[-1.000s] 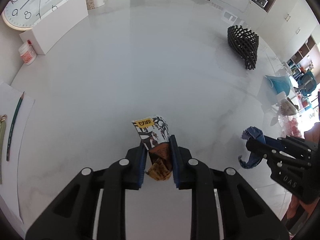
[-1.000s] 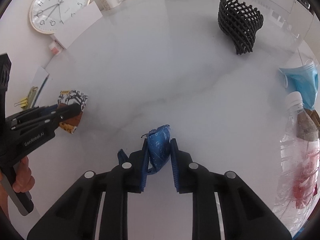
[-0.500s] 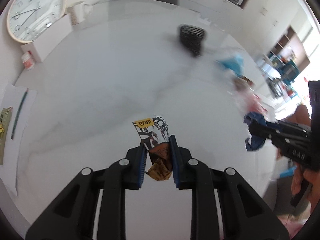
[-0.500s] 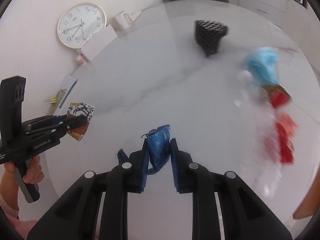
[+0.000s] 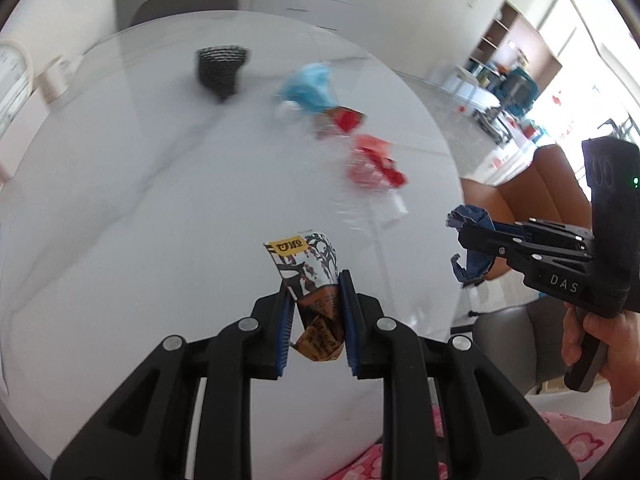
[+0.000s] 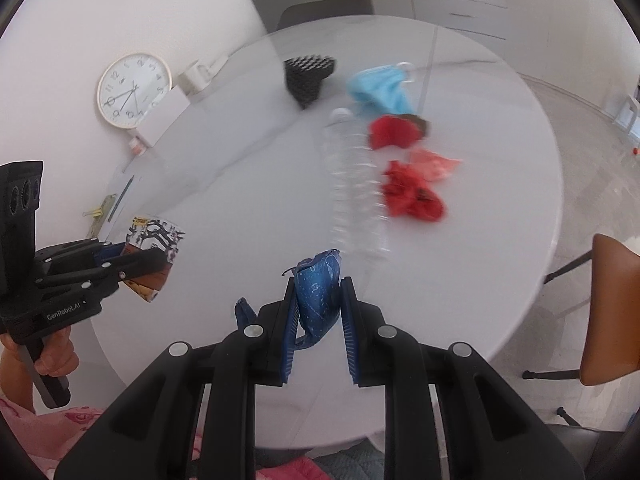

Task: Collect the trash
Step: 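Carry both items to the white wastebasket and open both tools to drop them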

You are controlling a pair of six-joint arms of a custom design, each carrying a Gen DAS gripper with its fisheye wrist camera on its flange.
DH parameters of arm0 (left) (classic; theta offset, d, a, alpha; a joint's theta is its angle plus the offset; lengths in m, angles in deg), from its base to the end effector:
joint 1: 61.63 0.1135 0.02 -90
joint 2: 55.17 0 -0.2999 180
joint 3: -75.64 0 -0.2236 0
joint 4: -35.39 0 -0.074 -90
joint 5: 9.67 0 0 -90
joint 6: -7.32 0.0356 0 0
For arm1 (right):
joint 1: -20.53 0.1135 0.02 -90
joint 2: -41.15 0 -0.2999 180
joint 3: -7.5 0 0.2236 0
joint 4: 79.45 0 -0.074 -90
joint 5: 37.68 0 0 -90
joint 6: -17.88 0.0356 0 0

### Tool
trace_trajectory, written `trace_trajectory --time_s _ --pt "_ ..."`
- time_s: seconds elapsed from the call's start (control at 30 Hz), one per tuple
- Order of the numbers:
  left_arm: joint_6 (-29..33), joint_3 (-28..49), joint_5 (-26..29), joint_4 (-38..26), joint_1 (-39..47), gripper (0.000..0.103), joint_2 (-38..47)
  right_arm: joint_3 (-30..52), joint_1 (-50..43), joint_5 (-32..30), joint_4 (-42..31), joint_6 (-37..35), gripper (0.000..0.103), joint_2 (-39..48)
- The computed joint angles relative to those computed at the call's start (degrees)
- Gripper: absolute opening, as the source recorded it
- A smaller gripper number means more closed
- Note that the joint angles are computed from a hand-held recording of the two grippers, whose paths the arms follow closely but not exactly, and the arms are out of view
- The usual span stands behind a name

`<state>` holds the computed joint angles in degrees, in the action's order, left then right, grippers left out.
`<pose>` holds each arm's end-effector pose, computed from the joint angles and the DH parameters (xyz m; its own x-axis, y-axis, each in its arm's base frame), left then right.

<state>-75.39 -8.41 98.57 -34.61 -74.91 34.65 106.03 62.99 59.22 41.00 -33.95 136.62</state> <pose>0.2786 -0.0772 0.3405 -0.8220 0.3178 -0.4725 0.4604 0.8593 -0.2229 0.2480 0.2211 0.3328 -0.8675 0.0378 -0.4959 -0.1083 0.9589 0.2624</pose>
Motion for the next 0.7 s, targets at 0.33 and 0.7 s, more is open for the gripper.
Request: trace_trajectory --time_s 0.33,0.7 --pt "-13.1 0.4 -7.0 1.0 -17.9 0.022 0.3 -21.7 -6.2 -1.3 -3.0 -5.5 0.023 -18.5" --pt "-23.8 4.1 -14.8 -2.5 -33.3 0.022 2.9 -43.0 -11.7 -7.9 11.7 -16.0 0.024 -19.0"
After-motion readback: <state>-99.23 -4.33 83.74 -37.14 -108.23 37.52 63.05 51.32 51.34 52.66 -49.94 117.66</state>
